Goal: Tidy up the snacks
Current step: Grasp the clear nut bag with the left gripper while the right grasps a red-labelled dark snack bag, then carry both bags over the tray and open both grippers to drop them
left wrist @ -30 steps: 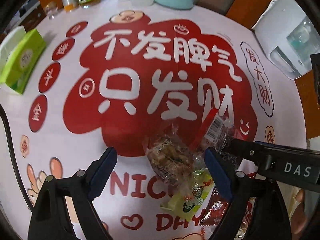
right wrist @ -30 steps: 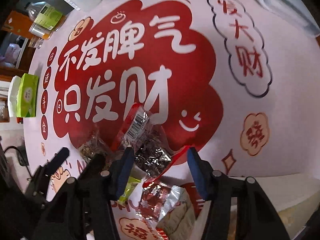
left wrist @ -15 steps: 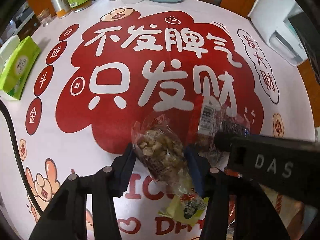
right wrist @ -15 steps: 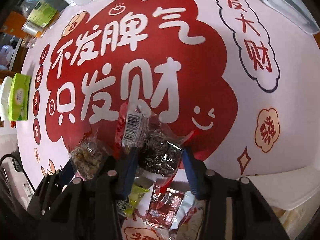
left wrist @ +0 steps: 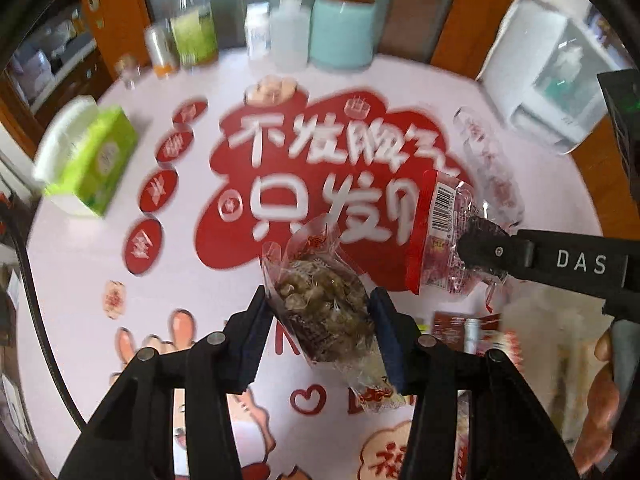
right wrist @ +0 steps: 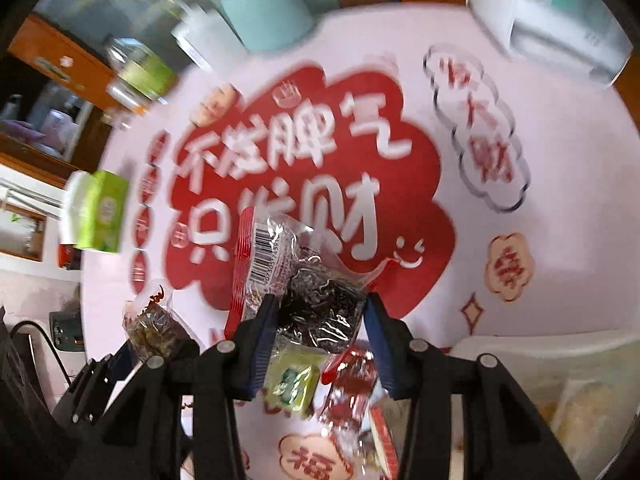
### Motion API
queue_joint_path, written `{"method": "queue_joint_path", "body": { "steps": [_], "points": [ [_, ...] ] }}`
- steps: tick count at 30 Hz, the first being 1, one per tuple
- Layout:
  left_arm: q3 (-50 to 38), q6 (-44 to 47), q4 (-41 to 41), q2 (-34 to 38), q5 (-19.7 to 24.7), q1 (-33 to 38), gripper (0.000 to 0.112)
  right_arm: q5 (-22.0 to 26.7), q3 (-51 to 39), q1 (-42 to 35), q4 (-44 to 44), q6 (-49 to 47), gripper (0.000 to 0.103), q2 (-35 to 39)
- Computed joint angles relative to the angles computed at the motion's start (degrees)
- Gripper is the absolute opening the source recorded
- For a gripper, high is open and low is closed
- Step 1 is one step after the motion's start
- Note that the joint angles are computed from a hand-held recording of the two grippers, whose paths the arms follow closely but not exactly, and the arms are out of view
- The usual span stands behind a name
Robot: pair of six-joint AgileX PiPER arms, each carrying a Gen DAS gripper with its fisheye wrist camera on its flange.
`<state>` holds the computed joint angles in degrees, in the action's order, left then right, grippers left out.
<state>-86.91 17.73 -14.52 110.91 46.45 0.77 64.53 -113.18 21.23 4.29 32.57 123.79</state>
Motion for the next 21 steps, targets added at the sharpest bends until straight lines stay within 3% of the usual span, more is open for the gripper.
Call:
{"method": "queue_joint_path", "body": {
  "steps": [5, 10, 14, 21],
  "points": [
    [4.63, 5.39, -5.50, -11.60, 1.87, 2.01, 0.048, -7.82, 16.66, 1.34, -2.51, 1.88, 0.044, -18.15],
    [7.30, 8.11, -10.23, -20.47, 5.21, 1.79, 0.048, -10.61, 27.59, 3.75, -9.63, 7.71, 0.044, -33.29],
    [8.41, 8.06, -10.86, -26.58, 7.87, -1.61, 0.048, -9.48, 33.90, 5.10, -13.97, 9.99, 0.044, -43.13],
    [10.66, 2.58, -8.45, -34.54, 9.02, -12.96, 0.048, -0.69, 40.34, 8.65, -22.19, 13.57, 0.044, -57.43]
  ]
}}
